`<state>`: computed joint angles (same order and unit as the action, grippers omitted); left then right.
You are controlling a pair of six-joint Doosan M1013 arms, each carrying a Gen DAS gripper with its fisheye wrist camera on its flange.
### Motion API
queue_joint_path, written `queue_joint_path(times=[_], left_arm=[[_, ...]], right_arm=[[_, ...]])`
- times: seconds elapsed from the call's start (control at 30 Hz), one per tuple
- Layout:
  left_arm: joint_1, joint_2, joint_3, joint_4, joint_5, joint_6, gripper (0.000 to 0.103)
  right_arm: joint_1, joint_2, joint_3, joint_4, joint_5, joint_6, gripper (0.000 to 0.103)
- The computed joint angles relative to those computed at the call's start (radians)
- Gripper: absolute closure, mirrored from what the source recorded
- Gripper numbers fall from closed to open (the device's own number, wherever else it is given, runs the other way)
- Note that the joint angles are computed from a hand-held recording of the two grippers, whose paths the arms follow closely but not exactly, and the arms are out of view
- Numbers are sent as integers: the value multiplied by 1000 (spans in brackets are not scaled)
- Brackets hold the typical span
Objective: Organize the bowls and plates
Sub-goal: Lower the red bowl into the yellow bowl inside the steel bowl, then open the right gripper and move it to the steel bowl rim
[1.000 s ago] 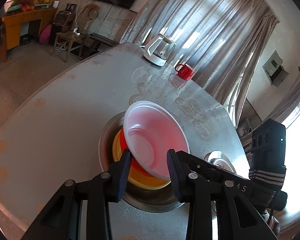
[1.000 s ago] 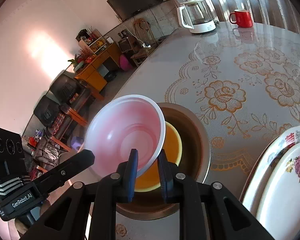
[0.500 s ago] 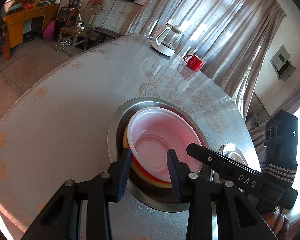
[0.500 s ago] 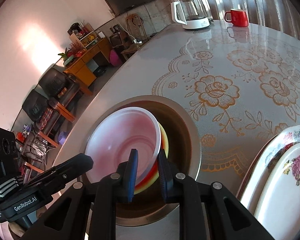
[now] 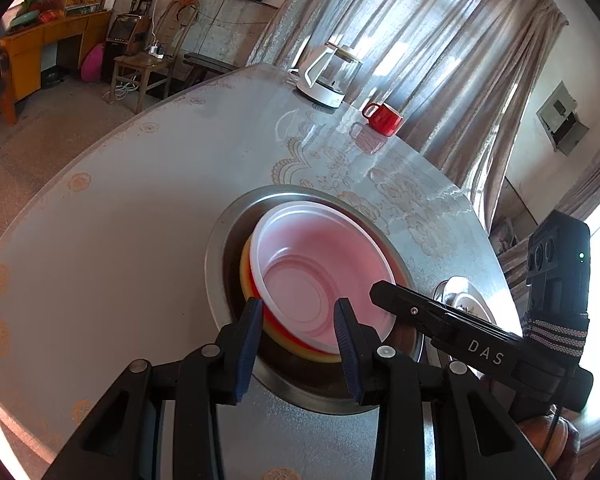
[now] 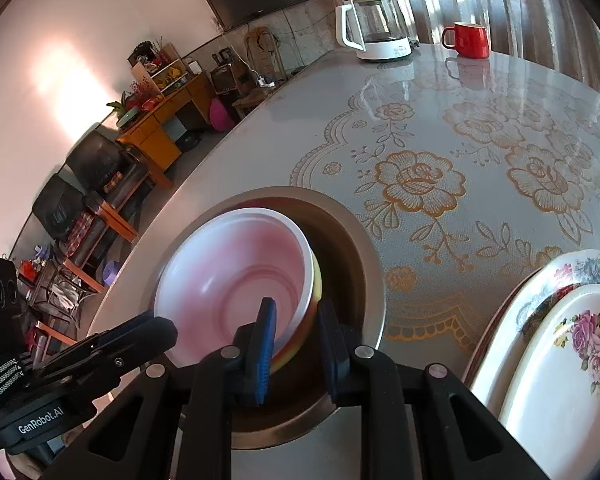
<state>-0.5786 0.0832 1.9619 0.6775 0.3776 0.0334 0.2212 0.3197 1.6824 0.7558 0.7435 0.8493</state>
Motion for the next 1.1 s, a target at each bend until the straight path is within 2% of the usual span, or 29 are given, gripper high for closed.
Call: queue_joint_path(times=[0.23, 0.43, 0.57, 0.83, 1.0, 1.1], left_arm=[[4, -18, 17, 68, 3, -86, 67], [2, -19, 20, 74, 2, -83, 67], [2, -17, 18, 75, 0, -82, 67], [1, -5, 6, 4, -7, -2, 67], [-5, 0, -3, -3, 12, 15, 67], [-15, -2, -4, 33, 35, -11, 67]], right_arm=[[14, -2, -3, -37, -17, 12, 78], [35, 2, -10, -119, -42, 46, 77], [48, -17, 5, -180, -109, 70, 77], [35, -18, 7, -157, -105, 75, 76], [30, -24, 14, -135, -103, 64, 76], [27, -28, 18, -122, -104, 59, 76]])
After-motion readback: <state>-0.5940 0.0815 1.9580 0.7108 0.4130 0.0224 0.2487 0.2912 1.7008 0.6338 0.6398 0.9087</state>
